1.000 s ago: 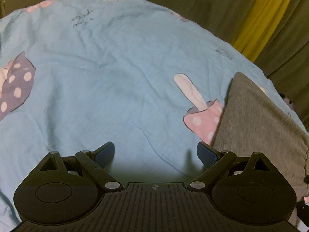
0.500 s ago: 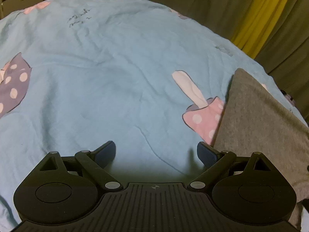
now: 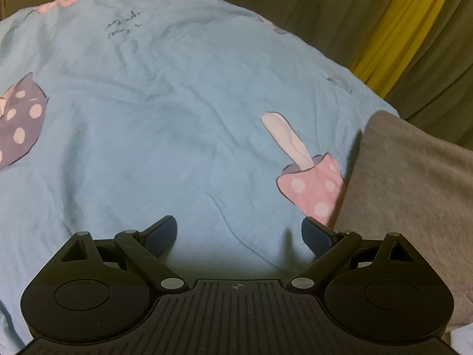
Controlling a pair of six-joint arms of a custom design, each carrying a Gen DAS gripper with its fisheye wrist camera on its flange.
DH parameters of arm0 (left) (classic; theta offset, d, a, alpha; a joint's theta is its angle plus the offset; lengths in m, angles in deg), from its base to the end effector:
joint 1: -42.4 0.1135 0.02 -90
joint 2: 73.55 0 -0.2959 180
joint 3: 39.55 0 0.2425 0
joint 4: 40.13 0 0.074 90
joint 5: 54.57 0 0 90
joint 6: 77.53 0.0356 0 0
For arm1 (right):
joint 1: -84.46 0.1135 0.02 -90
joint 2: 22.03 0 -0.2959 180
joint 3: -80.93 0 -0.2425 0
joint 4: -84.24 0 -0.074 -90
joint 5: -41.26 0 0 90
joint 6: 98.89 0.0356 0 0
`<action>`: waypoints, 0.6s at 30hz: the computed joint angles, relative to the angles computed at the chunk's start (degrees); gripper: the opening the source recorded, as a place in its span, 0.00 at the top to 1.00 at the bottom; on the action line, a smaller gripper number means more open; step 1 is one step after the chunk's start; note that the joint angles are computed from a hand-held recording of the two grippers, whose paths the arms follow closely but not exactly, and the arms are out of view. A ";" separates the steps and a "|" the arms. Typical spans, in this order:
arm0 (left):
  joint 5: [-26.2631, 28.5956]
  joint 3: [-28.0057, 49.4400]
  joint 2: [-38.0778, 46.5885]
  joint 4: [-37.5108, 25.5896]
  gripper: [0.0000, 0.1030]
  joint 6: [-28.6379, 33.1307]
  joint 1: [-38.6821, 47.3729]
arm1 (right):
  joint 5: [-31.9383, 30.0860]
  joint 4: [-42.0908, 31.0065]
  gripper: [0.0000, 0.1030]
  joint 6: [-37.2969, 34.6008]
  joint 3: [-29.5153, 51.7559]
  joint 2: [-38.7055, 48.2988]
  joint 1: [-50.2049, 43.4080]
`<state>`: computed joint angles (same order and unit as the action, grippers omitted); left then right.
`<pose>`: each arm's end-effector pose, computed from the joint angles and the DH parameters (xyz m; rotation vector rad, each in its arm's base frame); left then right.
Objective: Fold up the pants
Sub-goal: 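Grasp the folded leg end with the right tool and lift it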
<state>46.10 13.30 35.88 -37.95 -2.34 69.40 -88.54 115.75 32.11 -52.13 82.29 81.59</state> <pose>0.2840 0.1373 0.1015 -0.8225 2.3636 -0.1470 0.3159 0.0070 0.1517 0.3325 2.0622 1.1138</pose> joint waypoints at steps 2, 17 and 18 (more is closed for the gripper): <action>0.59 -0.07 -0.11 0.09 0.07 -0.08 0.28 | -0.38 -0.57 0.56 0.55 -0.59 -0.44 -1.63; 10.14 -3.05 -2.95 1.62 0.07 6.78 -0.41 | -2.25 0.75 0.56 2.81 -4.12 2.15 -6.67; 12.88 -3.67 -3.69 1.58 0.07 8.76 -0.59 | -2.24 0.82 0.56 2.95 -3.95 2.47 -6.62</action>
